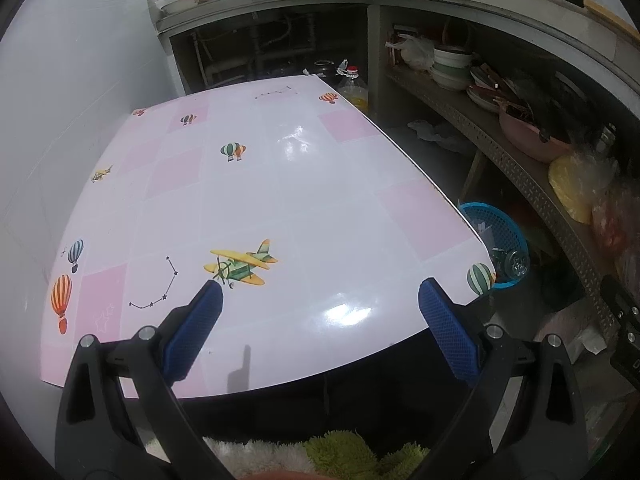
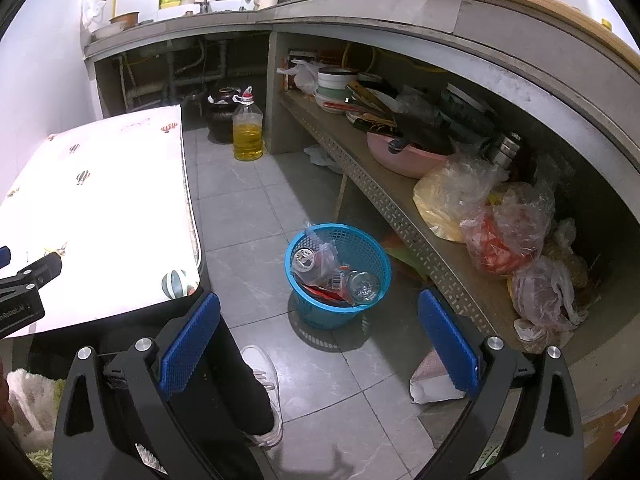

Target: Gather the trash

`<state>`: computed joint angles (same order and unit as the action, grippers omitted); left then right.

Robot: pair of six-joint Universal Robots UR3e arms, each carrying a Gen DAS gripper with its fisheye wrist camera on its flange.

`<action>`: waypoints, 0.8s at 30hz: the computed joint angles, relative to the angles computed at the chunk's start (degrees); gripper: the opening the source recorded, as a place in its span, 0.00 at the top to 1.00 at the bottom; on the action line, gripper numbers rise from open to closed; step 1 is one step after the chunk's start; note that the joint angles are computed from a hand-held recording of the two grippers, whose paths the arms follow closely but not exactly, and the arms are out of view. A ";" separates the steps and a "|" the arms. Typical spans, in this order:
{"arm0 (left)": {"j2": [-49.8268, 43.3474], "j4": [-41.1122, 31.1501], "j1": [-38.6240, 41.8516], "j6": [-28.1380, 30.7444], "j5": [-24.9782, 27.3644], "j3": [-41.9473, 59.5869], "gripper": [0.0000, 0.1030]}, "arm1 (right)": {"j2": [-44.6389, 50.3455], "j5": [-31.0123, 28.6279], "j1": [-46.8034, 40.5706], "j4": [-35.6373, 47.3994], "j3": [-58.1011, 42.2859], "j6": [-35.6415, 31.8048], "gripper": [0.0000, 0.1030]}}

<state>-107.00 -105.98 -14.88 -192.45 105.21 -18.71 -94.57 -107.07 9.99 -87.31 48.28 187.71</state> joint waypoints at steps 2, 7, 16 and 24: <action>-0.05 0.00 -0.02 0.06 -0.01 0.05 0.08 | 0.16 -0.21 0.32 -0.06 -0.05 0.25 0.06; -0.57 -0.55 0.05 0.12 -0.05 0.88 0.08 | 0.28 -0.38 0.56 0.06 -0.16 0.57 0.06; 0.28 0.00 0.65 0.44 -0.53 -0.87 0.08 | 1.10 -1.01 1.46 0.48 -1.07 1.11 0.06; 0.34 -0.28 1.06 0.78 -0.85 -0.96 0.08 | 1.07 -1.03 1.48 0.55 -1.05 1.20 0.06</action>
